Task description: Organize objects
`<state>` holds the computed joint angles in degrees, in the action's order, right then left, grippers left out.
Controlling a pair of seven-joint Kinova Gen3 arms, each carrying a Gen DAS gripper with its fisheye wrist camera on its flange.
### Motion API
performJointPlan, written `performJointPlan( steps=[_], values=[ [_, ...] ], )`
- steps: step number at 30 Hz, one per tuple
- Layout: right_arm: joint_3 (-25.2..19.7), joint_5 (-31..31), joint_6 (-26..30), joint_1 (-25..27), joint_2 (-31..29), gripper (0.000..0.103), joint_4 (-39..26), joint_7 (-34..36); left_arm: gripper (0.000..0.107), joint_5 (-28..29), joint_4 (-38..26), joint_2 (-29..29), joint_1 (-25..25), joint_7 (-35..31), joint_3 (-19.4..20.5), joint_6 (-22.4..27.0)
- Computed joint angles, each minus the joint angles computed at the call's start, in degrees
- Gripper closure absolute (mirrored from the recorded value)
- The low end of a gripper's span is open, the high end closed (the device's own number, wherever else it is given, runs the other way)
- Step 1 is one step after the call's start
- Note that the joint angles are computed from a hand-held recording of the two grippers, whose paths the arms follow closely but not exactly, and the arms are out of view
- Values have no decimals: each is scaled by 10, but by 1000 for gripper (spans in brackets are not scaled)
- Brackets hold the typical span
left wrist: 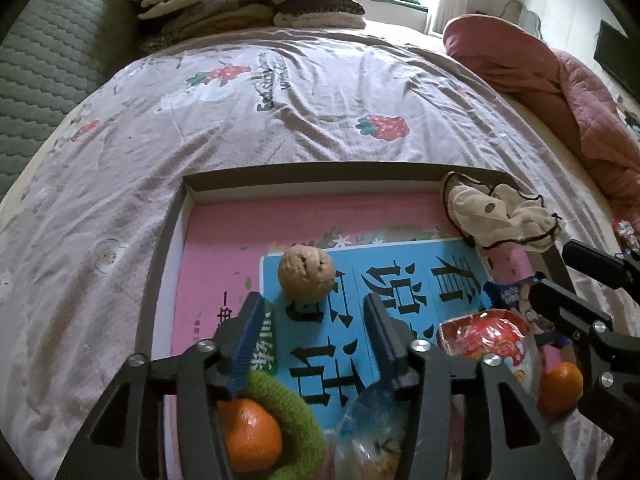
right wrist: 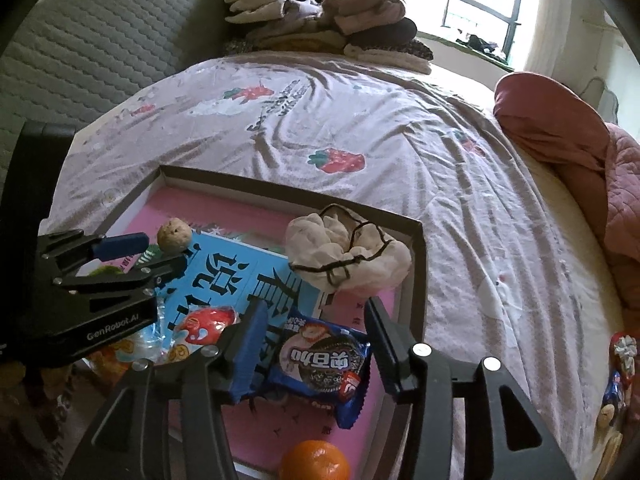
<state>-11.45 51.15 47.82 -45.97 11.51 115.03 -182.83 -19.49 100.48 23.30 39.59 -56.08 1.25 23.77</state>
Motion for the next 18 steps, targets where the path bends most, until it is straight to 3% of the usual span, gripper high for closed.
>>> performJointPlan(
  steps=[6,12,18],
  values=[
    [-9,4,13,-8,-13,48,-2,-21,45,-6,20,-31,1,10,1,-3],
    [-24,16,59,-31,-19,48,-14,-46,40,-32,48,-71,8,45,1,-7],
    [-43,29,89,-46,-39,43,-14,-86,36,-88,75,-111,17,110,5,-3]
  ],
)
